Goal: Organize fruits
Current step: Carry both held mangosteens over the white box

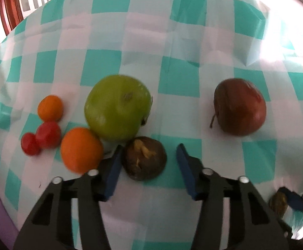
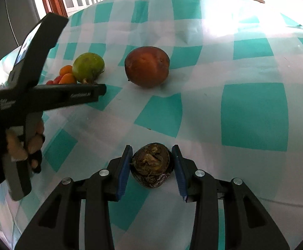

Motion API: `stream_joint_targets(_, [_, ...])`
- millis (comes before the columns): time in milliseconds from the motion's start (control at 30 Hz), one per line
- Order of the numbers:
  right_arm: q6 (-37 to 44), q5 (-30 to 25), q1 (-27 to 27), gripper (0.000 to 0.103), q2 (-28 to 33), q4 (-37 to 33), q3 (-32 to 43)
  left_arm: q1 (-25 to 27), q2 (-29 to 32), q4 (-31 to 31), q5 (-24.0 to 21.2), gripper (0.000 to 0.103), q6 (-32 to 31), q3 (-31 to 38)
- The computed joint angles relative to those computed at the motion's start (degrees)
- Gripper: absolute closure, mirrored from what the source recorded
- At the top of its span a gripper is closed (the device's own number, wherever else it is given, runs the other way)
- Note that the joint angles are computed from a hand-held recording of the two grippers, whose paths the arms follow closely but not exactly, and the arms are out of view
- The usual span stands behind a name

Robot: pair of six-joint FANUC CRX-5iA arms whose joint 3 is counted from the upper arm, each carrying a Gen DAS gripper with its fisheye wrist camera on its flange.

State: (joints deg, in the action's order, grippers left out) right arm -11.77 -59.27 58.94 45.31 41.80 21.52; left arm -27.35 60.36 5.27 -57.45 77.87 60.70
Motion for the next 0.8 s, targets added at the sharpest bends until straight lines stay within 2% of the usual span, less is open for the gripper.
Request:
stream_joint_targets(33, [-0.54,-0.03,0.06,0.065,0.07,0.2,-0.01,0.01,-0.14,0.12,0.26,0.062,-0.1,-0.25])
stream_joint_targets(133, [-2.53,0.11,0.63,0.065,-1.59,0.76,-2.61,0.24,-2.68,1.13,1.87,0.063,-1.67,-4.9])
stream_joint_targets(267, [-3.35,-0.09,1.24,0.065,-2.28,0.46,-3.44,1.12,-11.26,3.69,6.67,0.063,-3.34,-19.68])
stream_joint_targets(467, [-2.5,-0.81,2.43,0.065,-2.24,-0.51,-2.82,2.08,-21.82,5.42,11.13,0.063,-6.88,-36.62])
stream_joint_targets(633, [-0.53,-3.04,4.59,0.065,-1.39,-2.72,0.28,3.41,-29.62,6.87,13.2,0.063,-10.02,-48.51])
stream_joint_targets(800, [3.53,-6.43,7.24,0.065,0.39,-4.98,5.95,5.36,-37.35,10.46,16.07,0.063,-15.89,-59.9])
